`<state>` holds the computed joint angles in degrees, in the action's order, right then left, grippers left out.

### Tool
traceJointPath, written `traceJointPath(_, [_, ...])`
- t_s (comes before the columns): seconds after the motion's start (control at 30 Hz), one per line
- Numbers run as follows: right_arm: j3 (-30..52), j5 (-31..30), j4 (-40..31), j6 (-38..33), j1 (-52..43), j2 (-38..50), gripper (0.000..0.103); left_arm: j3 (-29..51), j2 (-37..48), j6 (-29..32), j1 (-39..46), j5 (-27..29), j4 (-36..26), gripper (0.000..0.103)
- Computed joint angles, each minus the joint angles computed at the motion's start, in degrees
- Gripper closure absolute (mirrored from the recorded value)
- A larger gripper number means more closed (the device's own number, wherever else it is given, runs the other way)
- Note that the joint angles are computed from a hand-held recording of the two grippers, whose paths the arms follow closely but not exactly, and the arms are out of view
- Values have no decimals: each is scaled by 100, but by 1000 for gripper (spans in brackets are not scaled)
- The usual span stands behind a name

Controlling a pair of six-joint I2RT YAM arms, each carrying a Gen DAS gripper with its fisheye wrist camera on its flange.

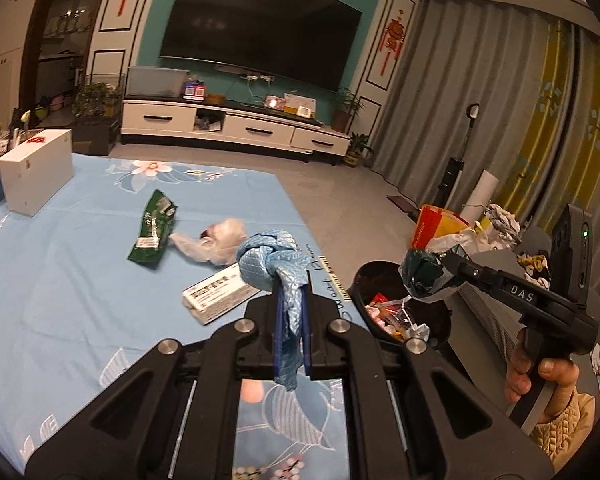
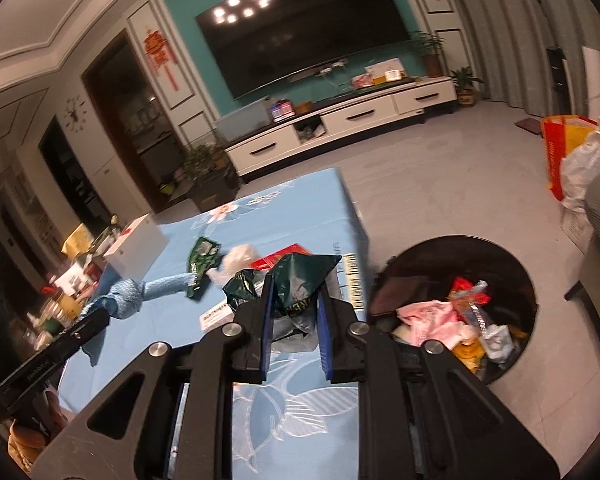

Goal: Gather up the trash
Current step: 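Carry the mask and dark green wrapper over the bin and open both tools, then move both open tools back over the table toward the remaining trash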

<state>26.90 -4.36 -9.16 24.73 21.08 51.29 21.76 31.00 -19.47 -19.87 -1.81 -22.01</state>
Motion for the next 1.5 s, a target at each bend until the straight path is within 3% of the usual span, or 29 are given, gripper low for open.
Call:
traceJointPath(0.2, [-212,-397,-17,-209,-777,-168,83,185,935,-146,-911,-574,725,94])
traceJointPath(0.5, [-420,-796,157,-378,-1435,-117,83,420,1854,-128,-1395,-725,1320,95])
traceJointPath(0.73, [-564,-1016,293,-464,-1903,-101,83,696,2728,5,-1488,-450,1844,95])
traceJointPath(1.0, [-710,-1373,643,-737,-2668,319,83,1157,4239,13,-1278,603,2720,95])
traceJointPath(1.13, [-708,-1502,1037,-828,-2973,978,83,1686,5256,20,-1213,1125,2922,95])
traceJointPath(1.4, [-588,-1516,1849,-830,-3069,2356,82,2842,6977,195,-1679,891,2875,94])
traceJointPath(1.47, [-475,-1420,1937,-804,-3039,2682,76,3066,7263,235,-1752,820,2818,94])
traceJointPath(1.5, [-438,-1346,1968,-752,-3026,2805,62,3160,7379,238,-1798,725,2784,85])
